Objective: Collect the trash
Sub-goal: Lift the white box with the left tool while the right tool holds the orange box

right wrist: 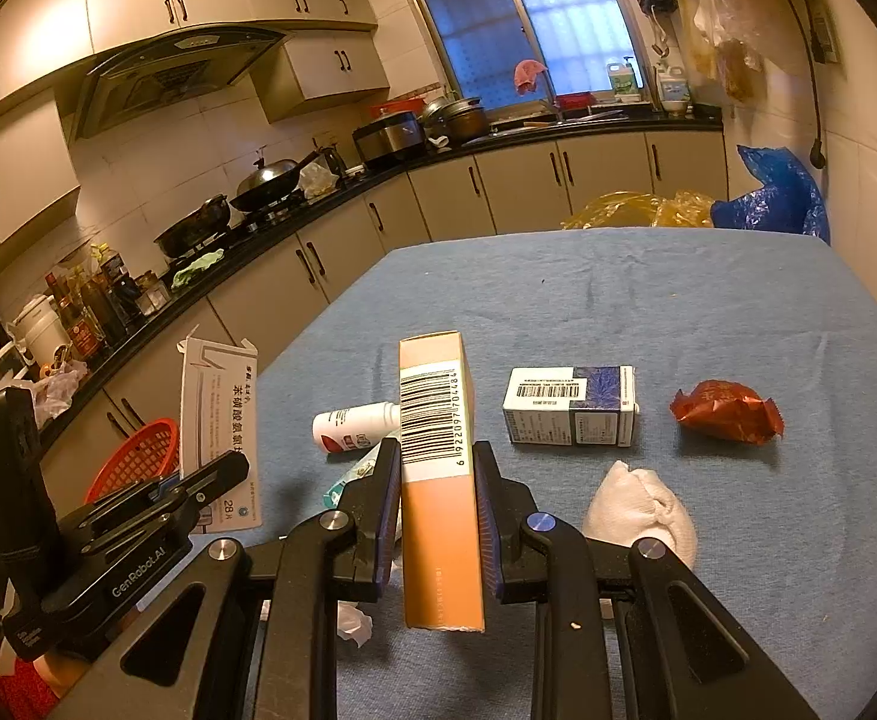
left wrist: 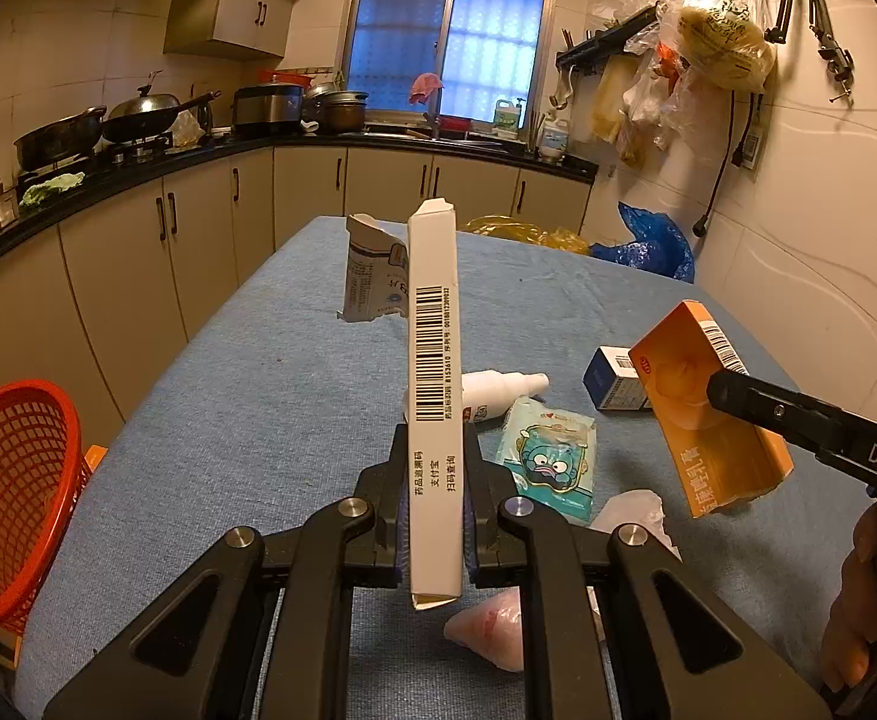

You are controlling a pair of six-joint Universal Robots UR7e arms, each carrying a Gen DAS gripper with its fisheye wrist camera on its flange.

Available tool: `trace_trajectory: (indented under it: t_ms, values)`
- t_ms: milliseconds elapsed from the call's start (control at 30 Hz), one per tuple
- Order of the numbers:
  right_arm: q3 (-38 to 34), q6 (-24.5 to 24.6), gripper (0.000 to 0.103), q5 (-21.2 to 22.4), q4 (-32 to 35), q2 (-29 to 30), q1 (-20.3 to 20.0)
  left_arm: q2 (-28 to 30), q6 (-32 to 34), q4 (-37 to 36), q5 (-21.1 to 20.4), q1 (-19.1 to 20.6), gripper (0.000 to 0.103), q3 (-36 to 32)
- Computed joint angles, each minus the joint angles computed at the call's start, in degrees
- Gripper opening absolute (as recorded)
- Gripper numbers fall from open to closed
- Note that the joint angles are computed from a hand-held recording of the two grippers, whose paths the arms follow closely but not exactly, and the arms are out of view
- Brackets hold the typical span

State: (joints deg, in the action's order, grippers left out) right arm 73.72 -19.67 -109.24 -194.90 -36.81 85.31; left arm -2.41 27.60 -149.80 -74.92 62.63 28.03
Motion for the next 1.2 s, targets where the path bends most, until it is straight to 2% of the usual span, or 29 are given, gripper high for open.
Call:
trace_trajectory:
  t_ms: [967,1200]
  values:
    - [0.02,0.24,0.025,-0.11,-1.45,0.27,0.37,-0.04,1.11,-1.13,1.29,-0.37,0.012,0.53]
    - [-0.75,0.62,0.025,-2.38,-2.14,0.96,0.58,-2.6,1.42,-2.75,1.4,-0.42,0.012,4.74]
